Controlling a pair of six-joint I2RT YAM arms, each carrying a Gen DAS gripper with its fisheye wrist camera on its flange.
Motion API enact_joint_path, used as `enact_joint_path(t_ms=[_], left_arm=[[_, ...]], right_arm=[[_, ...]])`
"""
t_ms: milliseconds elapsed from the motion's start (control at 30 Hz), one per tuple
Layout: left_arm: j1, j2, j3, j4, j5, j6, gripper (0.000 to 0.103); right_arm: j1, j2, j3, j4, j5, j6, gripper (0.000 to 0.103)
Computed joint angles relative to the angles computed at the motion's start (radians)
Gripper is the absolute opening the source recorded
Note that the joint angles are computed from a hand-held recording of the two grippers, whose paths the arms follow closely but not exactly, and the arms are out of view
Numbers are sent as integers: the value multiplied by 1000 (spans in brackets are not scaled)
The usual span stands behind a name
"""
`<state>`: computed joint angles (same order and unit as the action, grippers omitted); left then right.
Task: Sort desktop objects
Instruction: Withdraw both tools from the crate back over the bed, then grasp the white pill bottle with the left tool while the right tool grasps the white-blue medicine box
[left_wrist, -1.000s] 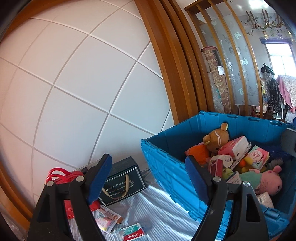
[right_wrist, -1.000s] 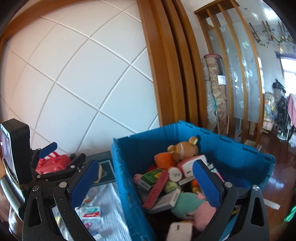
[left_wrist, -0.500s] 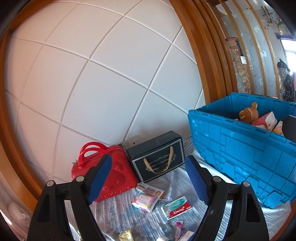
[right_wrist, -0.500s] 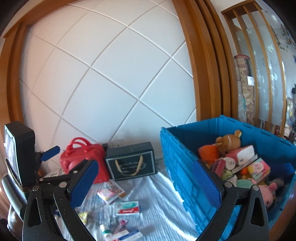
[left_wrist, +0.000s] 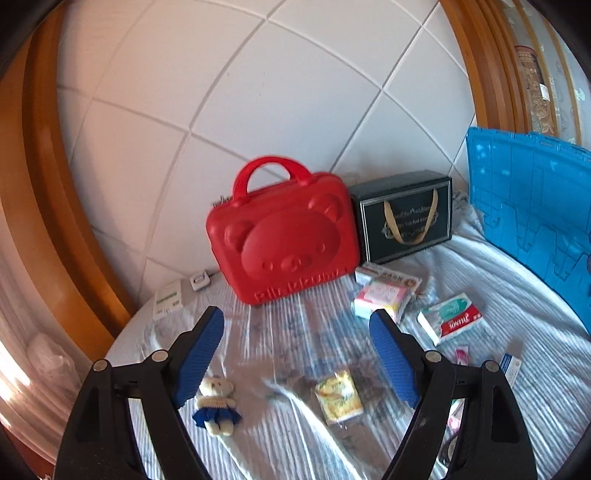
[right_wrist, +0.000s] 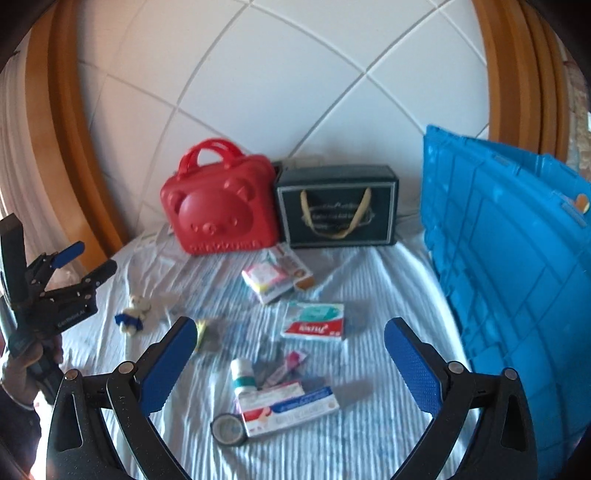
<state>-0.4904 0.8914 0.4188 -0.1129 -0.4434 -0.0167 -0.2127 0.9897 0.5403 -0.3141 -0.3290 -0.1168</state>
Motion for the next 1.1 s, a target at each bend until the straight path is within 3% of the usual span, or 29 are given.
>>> enact_joint_path(t_ms=[133, 267, 467, 667, 767, 867, 933, 1100], left_arm=[[-15, 117, -74, 62, 46, -108, 81], [-101, 334, -81, 197, 85, -160, 81], [-180, 664, 37, 328, 205, -176, 81], [-165, 923, 189, 323, 328, -206, 81], [-169, 995, 225, 309, 361, -210, 69], [-105, 1013, 219, 352, 474, -213, 57], [-72, 1045, 246, 321, 504, -182, 40], [-39, 1031, 234, 316, 540, -132, 38]], right_arm=[[61, 169, -47, 114, 21, -77, 103], [84, 349, -71, 204, 35, -151, 103], [0, 534, -59, 250, 8, -201, 103], [-86, 639, 19, 218, -10, -227, 103], [-84, 711, 53, 198, -20, -208, 103], [-56, 766, 61, 191, -26, -197, 103], [-23, 792, 60, 189, -21, -197, 101], [35, 833, 72, 209, -31, -123, 101]])
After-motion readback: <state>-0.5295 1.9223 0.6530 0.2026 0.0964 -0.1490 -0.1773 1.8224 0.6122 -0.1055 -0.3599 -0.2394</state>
